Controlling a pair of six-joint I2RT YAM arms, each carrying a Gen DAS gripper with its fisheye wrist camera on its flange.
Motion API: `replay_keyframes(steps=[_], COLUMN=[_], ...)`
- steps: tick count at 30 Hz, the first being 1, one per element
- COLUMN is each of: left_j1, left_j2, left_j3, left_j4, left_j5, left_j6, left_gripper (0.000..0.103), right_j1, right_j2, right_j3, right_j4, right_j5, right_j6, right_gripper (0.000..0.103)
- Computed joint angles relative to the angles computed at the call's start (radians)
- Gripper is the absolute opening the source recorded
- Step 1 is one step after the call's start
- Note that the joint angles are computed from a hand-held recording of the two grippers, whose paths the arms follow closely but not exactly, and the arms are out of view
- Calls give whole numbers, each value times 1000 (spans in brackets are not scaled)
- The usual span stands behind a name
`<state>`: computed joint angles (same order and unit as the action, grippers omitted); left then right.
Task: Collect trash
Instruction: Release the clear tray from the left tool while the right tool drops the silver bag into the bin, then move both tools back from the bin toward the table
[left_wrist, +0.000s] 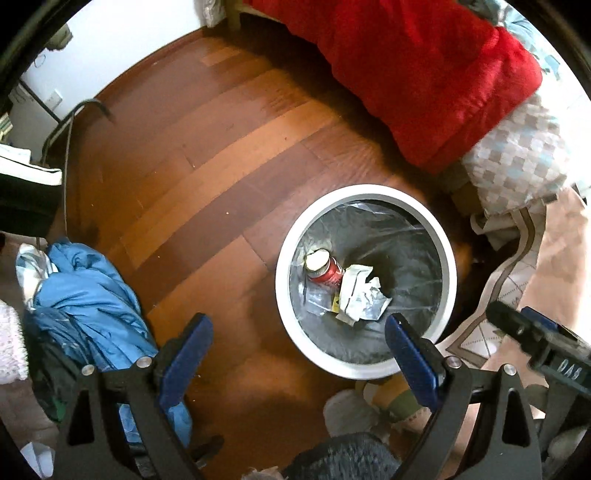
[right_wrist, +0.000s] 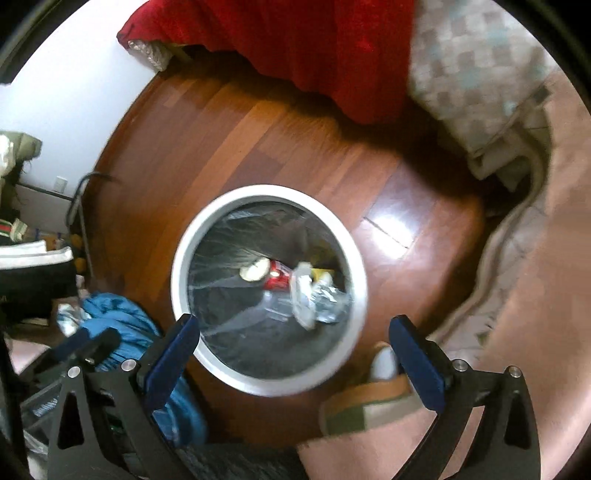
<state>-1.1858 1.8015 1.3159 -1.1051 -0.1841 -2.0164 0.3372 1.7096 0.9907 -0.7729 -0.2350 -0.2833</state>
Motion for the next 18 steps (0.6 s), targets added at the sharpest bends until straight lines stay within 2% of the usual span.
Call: replay_keyframes(steps=[3, 9, 18], left_j1=[-21, -60, -131], left_j2=[27, 80, 162], left_j3=[67, 193, 459], left_j4=[-48, -145, -383], left_j5=[-8, -33, -101], left_j6=[0, -9, -49], left_gripper=[95, 95, 95], right_j1=[-14, -62, -142], right_j2=[-87, -217, -398], right_j3=[-57, -120, -86], right_j4=[-19, -85, -242], right_j5=[51, 66, 29], right_j6=[-44, -95, -167], right_gripper=[103, 103, 103])
